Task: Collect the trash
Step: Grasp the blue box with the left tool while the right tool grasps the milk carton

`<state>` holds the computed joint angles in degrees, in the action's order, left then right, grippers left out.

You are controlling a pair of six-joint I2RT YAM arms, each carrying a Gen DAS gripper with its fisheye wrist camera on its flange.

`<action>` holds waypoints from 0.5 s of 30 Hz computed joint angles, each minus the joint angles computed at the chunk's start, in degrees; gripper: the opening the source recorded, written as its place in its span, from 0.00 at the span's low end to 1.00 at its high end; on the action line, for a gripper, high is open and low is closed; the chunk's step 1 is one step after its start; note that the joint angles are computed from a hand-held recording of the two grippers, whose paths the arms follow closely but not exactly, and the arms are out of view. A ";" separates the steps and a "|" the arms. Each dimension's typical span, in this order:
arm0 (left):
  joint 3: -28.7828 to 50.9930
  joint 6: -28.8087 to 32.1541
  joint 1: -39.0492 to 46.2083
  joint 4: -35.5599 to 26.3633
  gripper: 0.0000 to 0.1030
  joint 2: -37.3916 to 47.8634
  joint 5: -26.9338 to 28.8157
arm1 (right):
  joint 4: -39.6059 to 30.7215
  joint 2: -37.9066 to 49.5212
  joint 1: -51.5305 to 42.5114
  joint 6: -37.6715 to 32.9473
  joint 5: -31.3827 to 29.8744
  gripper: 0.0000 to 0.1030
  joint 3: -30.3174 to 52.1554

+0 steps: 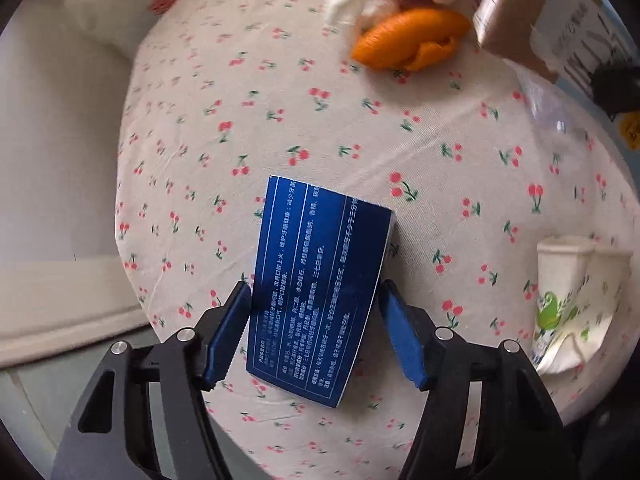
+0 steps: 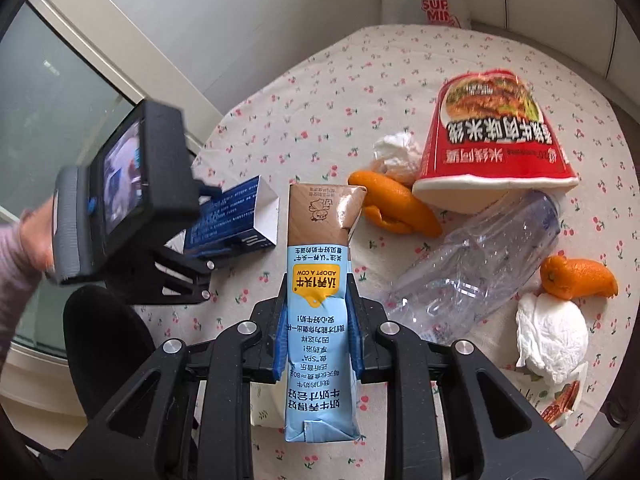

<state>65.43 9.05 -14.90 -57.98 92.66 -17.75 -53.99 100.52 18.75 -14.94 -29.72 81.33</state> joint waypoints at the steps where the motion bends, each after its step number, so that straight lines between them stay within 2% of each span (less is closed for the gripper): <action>1: -0.91 -1.55 0.55 0.95 0.61 -1.30 0.54 | 0.46 -0.22 -0.10 0.46 -0.34 0.22 -0.05; 10: -7.42 -22.24 8.49 11.71 0.59 -14.30 11.01 | 6.69 -6.15 -2.48 4.09 -1.96 0.22 -4.15; 13: -9.44 -29.88 8.82 16.77 0.59 -17.35 12.69 | 9.35 -9.12 -3.57 5.19 -1.62 0.22 -5.75; 15: -10.94 -35.28 7.70 19.70 0.59 -19.76 11.94 | 12.17 -11.72 -4.65 6.00 -1.36 0.22 -7.28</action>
